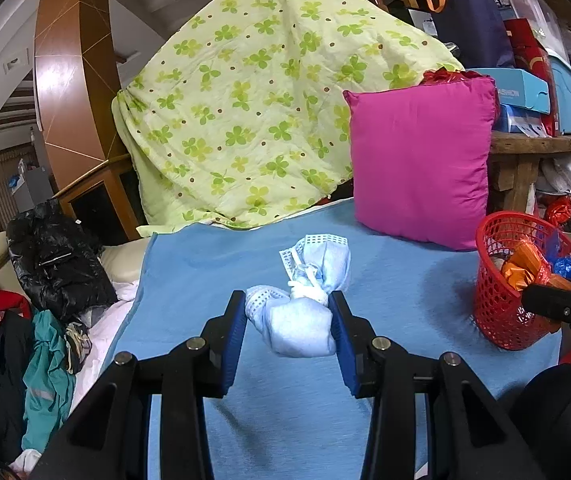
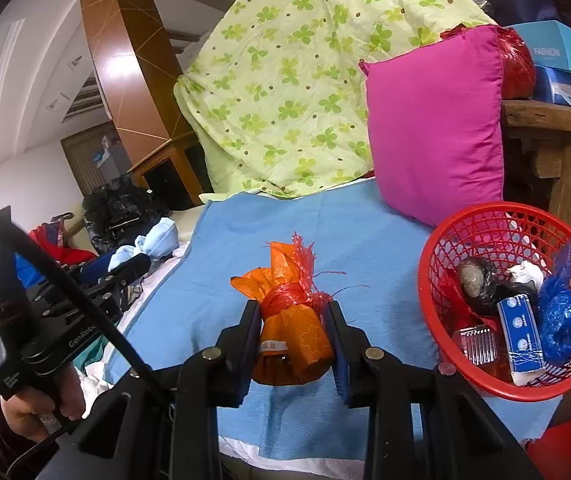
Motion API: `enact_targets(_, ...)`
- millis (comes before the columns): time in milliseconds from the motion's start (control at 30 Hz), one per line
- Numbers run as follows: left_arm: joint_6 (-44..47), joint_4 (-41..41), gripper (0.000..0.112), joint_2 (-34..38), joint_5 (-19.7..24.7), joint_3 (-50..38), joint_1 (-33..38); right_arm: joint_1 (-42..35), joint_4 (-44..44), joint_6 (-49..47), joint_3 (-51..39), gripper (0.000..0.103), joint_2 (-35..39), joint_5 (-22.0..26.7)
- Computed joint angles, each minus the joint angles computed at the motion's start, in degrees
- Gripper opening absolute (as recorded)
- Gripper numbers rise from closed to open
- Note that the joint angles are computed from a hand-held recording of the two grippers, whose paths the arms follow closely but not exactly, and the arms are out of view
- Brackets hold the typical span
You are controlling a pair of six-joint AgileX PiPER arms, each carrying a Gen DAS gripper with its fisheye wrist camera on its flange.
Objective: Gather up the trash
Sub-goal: 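Lift the orange scrap with the right tool while the left tool lifts the white mask, then carry the orange scrap with the right tool while the left tool carries the mask toward the basket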
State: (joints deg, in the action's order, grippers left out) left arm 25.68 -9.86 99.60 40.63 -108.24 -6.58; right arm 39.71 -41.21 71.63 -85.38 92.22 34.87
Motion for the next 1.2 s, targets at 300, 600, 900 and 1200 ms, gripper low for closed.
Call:
enact_targets(300,0.21,0.40,0.043,-0.87,-0.01,0.68,-1.34,0.29,-3.09,3.72,2.75,0.034,-2.27,-0.04)
enact_targets(600,0.69,0.51,0.043,-1.88,0.02,1.70,-2.57,0.93,-5.68,6.88,5.31,0.034,-4.66,0.46)
enact_targets(900,0.61,1.37,0.043,-2.41,0.10,2.20,-4.19,1.86,-7.88,10.06,7.19,0.034,-6.57,1.38)
enact_targets(1200,0.32,2.36,0.043,-2.72,0.12,2.55,-5.71,1.83,-8.86,11.54,8.70,0.034,-8.19,1.65)
